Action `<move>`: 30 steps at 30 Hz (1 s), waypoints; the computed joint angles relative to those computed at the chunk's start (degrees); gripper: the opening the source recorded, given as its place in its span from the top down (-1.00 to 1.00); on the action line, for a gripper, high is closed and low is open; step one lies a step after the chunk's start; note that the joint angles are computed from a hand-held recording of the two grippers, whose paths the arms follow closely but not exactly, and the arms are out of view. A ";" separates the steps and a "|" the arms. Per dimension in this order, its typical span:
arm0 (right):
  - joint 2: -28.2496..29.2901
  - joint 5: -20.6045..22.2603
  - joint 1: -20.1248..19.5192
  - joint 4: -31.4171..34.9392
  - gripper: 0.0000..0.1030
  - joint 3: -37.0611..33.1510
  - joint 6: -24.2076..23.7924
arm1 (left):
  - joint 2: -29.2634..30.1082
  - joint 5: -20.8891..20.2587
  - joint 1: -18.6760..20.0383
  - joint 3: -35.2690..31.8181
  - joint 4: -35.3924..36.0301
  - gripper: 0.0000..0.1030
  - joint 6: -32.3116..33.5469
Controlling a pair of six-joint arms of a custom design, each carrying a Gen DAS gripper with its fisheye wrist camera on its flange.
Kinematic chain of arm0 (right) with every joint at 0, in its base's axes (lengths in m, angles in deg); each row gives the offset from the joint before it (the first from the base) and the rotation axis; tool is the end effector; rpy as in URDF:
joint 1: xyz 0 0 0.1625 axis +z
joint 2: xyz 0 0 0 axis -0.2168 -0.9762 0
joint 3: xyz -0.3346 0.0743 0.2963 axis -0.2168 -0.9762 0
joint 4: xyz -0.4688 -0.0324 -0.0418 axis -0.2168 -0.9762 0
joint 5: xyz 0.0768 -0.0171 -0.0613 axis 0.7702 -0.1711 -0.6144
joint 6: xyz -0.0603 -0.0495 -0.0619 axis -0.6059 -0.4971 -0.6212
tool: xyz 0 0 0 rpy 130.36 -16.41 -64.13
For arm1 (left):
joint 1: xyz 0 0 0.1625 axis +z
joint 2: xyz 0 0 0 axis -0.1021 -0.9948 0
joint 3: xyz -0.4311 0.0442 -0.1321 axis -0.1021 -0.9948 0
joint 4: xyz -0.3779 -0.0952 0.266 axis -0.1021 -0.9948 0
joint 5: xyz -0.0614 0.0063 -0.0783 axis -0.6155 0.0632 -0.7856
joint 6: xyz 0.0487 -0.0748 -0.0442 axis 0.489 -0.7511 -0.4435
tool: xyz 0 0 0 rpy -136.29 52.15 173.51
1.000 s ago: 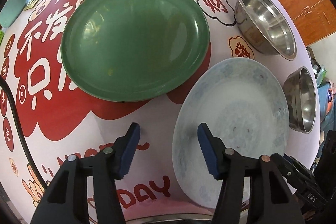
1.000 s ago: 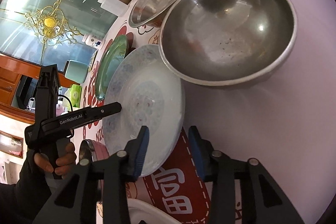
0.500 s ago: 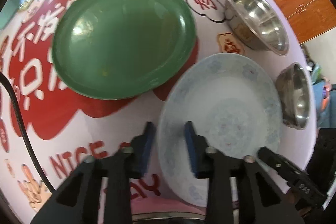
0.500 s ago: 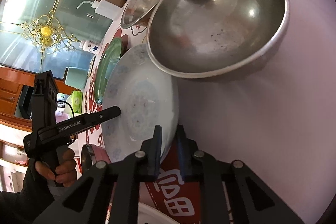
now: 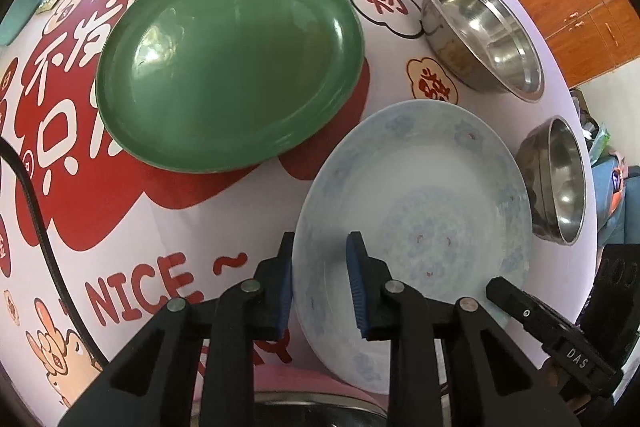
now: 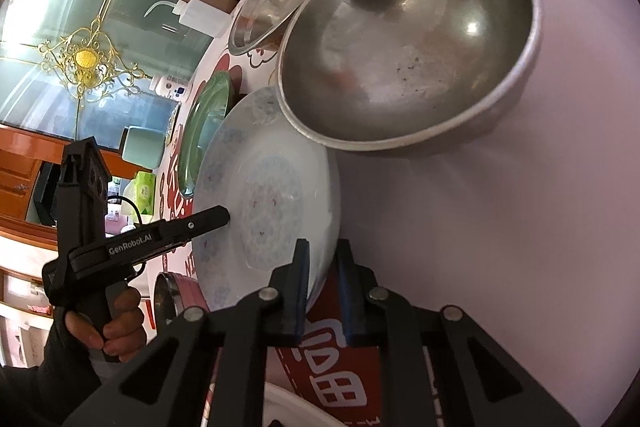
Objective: Organize plates and bowls
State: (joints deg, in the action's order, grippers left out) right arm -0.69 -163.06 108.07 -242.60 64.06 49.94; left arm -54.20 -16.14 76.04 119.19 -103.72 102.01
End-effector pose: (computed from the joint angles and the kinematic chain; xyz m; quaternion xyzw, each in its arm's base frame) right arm 0.1588 -0.6270 0.0276 -0.2754 -0.8921 0.3528 0.0617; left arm -0.1132 -0.8455 0.1092 0.2951 0.9180 0.0947 0.2474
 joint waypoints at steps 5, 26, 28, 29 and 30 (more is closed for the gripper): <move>-1.32 -2.90 1.10 4.16 0.76 0.05 0.99 | -1.65 0.00 -0.97 3.17 -1.04 0.56 -1.03; -4.11 -7.41 5.87 4.95 0.76 2.68 4.63 | -9.41 -5.39 -3.00 8.68 -1.53 0.56 1.53; -4.32 -7.92 6.59 5.00 0.76 2.93 4.76 | -10.24 -5.50 -3.42 9.54 -2.31 0.56 1.68; -4.39 -8.21 6.91 4.92 0.76 3.06 4.83 | -10.53 -5.56 -3.45 9.65 -2.37 0.56 1.85; -4.50 -8.52 7.35 4.71 0.76 3.25 4.93 | -11.07 -5.54 -3.58 10.10 -2.46 0.56 1.97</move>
State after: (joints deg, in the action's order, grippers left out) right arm -5.19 -171.58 115.41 -237.89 67.30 54.86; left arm -65.26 -21.68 72.46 129.29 -106.18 103.98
